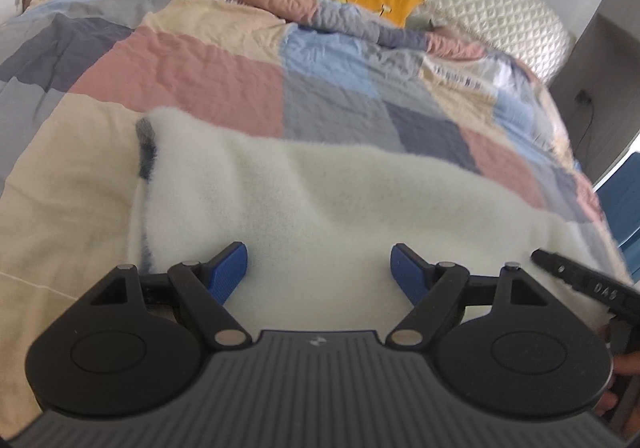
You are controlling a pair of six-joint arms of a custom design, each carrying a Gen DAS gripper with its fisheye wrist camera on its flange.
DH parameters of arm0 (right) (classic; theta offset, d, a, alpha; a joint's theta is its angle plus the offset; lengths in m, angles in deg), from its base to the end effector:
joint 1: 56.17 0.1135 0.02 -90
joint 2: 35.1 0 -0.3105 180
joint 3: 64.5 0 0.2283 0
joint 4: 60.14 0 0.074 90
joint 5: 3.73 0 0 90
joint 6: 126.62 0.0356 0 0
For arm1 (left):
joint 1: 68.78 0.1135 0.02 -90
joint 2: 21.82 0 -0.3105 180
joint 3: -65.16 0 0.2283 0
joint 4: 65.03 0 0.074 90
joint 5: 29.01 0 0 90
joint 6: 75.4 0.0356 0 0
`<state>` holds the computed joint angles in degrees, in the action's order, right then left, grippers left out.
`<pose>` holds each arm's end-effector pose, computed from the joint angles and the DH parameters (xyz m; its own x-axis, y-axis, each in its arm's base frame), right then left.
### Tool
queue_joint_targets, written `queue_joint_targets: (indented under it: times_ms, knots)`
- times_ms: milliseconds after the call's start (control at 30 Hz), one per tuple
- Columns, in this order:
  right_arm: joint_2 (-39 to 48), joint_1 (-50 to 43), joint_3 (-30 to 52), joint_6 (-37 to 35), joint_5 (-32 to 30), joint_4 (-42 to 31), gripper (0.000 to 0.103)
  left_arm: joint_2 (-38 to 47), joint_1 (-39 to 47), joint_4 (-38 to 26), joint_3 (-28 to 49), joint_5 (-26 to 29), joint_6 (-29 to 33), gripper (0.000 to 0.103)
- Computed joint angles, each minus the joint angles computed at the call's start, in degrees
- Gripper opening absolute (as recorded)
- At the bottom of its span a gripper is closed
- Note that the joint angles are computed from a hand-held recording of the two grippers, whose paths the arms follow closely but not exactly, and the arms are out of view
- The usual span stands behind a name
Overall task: Fold large clothes
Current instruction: 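Lower the folded sweater onto the quilt and open both grippers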
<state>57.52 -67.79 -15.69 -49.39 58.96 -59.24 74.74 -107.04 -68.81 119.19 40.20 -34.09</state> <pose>0.2739 -0.0397 0.1937 -0.6172 -0.0736 -0.7834 -0.2939 0.9451 0.1428 0.2417 -0.1745 0.1901 -0.6650 -0.3699 -0.6488 -0.1714 0.9211 -0.3494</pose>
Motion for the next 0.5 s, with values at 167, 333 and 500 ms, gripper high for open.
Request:
queue_joint_targets:
  times_ms: [167,333,500]
  knots:
    - [1.02,1.18,-0.65,-0.22,2.03,1.15,0.057,0.93,-1.07,-0.13,0.34,-1.5,-0.74,0.083]
    - [-3.94,0.55,-0.84,0.94,1.14,-4.14,0.057,-3.18,-4.78,-6.28,1.29,-6.0,-3.0,0.082]
    - [-9.97,-1.36,-2.68,-0.6,-0.81,-9.18,0.057,-7.71,-11.27,-13.88,3.14,-10.95,-7.01,0.082]
